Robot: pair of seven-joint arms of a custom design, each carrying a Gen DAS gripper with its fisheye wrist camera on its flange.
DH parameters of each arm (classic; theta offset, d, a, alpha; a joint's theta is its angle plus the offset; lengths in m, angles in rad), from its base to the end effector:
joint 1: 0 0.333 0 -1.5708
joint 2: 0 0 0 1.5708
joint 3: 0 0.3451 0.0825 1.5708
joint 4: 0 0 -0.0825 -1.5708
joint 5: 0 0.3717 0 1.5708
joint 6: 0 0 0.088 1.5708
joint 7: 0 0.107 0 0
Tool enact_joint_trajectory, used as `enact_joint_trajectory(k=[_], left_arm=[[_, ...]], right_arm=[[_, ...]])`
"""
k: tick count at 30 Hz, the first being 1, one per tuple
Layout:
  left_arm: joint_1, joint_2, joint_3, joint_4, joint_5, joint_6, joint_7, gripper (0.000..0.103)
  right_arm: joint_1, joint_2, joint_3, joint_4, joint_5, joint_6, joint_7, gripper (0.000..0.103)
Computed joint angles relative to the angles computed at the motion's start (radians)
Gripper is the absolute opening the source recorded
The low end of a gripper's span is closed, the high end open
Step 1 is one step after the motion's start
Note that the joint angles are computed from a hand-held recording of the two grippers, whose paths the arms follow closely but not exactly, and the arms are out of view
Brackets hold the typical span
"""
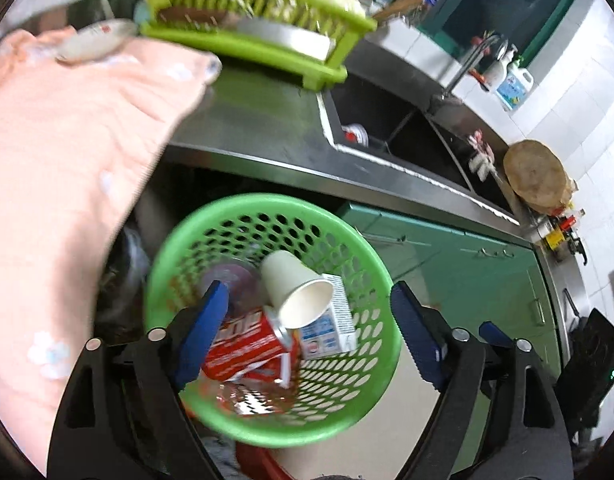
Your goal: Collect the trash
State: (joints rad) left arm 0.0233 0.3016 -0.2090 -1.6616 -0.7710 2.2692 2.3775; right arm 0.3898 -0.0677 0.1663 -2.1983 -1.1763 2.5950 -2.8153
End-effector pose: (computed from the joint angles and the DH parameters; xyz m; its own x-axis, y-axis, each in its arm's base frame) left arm 0.6624 -0.1252 0.5081 -0.5889 -0.7044 0.3963 -0.7578 0.3107 -0.5738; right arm 0.4467 0.3007 0.4882 -0.2978 -0.9226 -0.2452 -0.5487 0.3756 -0.7469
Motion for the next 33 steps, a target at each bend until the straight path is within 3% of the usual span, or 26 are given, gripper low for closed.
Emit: enact_joint_trajectory(k=[8,21,33], left_arm=[[0.048,-0.16,0.049,-0.152,-0.103,0.124,0.139,0.098],[0.111,-0.266,0.146,-0.252,-0.194,0.217,0.225,0.098],[0.108,-0.335,0.177,-0.328,-0.207,0.361,0.282,0.098]], right_arm=[[0.052,0.061,0.019,0.117,-0.021,-0.049,-0.035,0.083],[0.158,0.185,-0.008,0.322,0.002,-0.111,-0.167,0.091],[0.229,0.24,-0.035,0.428,0.015,-0.18,-0.226,0.092]])
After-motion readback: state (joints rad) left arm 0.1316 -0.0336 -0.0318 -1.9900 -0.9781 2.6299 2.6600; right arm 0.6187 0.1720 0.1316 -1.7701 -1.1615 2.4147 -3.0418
